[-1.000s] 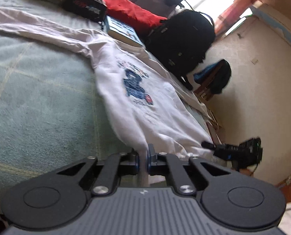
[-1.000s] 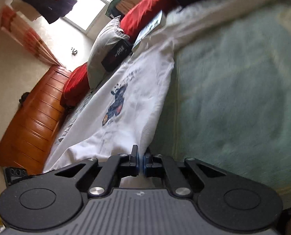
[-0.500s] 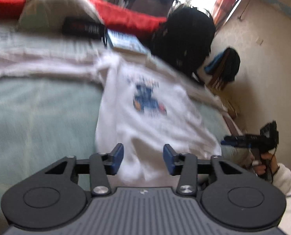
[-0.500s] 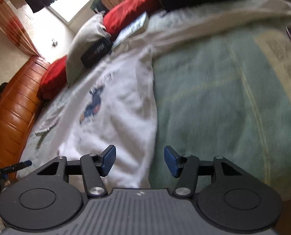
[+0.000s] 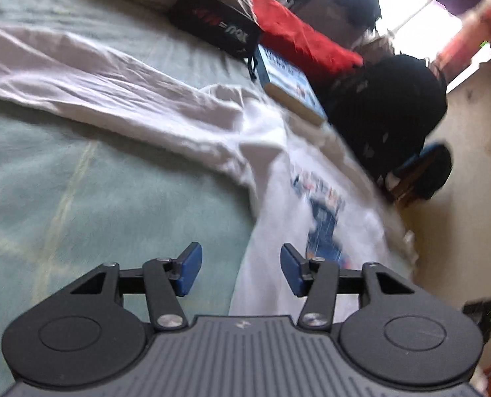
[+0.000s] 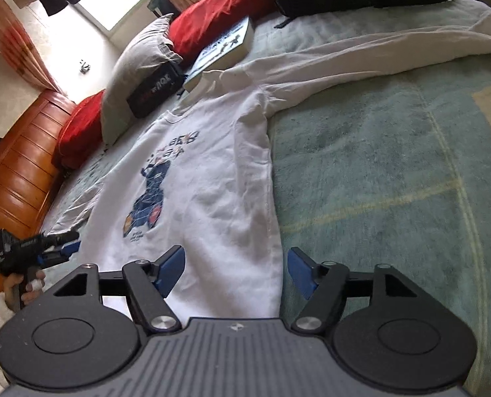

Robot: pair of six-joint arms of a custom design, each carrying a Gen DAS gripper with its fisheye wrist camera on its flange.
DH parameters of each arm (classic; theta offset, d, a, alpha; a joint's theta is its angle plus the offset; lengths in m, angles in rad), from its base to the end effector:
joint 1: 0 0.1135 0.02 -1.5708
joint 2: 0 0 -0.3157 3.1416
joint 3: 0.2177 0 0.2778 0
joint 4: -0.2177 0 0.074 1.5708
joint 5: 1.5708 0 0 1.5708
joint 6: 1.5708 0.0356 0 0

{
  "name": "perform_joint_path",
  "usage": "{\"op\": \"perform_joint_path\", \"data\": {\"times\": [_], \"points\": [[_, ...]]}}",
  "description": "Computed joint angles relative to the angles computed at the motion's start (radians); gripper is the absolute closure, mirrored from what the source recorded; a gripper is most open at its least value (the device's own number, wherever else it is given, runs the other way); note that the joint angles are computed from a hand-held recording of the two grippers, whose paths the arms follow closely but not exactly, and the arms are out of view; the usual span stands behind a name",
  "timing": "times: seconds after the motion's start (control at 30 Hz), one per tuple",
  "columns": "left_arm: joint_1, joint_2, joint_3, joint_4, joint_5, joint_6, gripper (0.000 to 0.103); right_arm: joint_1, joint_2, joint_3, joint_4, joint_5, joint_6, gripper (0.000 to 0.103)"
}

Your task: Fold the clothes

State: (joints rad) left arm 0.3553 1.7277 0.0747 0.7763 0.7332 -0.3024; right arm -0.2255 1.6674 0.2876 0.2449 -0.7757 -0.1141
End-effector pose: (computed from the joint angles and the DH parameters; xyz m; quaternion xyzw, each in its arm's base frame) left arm 0.1687 0.0372 0.0729 -0.1681 0.8702 -0.3286 0.3263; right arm 0.2033 -0.0211 0.0827 -0.0313 0.9070 0.3301 0.2597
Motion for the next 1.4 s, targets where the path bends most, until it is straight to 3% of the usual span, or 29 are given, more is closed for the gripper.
{"op": "perform_joint_path", "data": {"times": [0.07, 0.2, 0.3, 0.37, 0.5, 0.53, 0.63, 0.87, 1.0, 1.1, 1.17, 1.23, 1.4], "points": [[0.006, 0.171, 0.034, 0.181, 0.041, -0.092, 0.052, 0.024, 0.041, 0.027, 0.038, 0.020, 0.044, 0.030], [-0.022, 0.394, 0.118, 0.386, 0.059, -0.242, 0.054, 0.062, 0.102, 0.071, 0.099, 0.039, 0.113, 0.030], [-0.062, 0.422, 0.164, 0.415, 0.016, -0.295, 0.058, 0.090, 0.129, 0.092, 0.129, 0.061, 0.142, 0.030], [-0.094, 0.421, 0.191, 0.398, -0.029, -0.312, 0.065, 0.104, 0.136, 0.101, 0.140, 0.072, 0.154, 0.030], [-0.158, 0.341, 0.205, 0.295, -0.170, -0.261, 0.096, 0.121, 0.145, 0.114, 0.159, 0.085, 0.180, 0.029], [-0.167, 0.321, 0.205, 0.274, -0.206, -0.239, 0.097, 0.123, 0.145, 0.115, 0.160, 0.088, 0.182, 0.029], [-0.159, 0.252, 0.172, 0.283, -0.271, -0.206, 0.097, 0.123, 0.132, 0.113, 0.149, 0.094, 0.177, 0.029], [-0.180, 0.070, 0.243, 0.022, -0.395, -0.062, 0.097, 0.119, 0.120, 0.100, 0.151, 0.106, 0.165, 0.029], [-0.234, 0.100, 0.292, -0.064, -0.487, -0.013, 0.095, 0.118, 0.119, 0.097, 0.154, 0.109, 0.166, 0.029], [-0.245, 0.082, 0.258, -0.056, -0.511, 0.016, 0.093, 0.127, 0.095, 0.091, 0.136, 0.135, 0.139, 0.029], [-0.255, 0.005, 0.217, -0.099, -0.537, 0.076, 0.092, 0.128, 0.081, 0.091, 0.131, 0.147, 0.128, 0.029], [-0.272, -0.084, 0.177, -0.154, -0.564, 0.134, 0.085, 0.126, 0.074, 0.097, 0.128, 0.153, 0.122, 0.029], [-0.373, -0.372, 0.064, -0.301, -0.595, 0.207, 0.075, 0.086, 0.180, 0.207, 0.120, 0.050, 0.169, 0.029]]}}
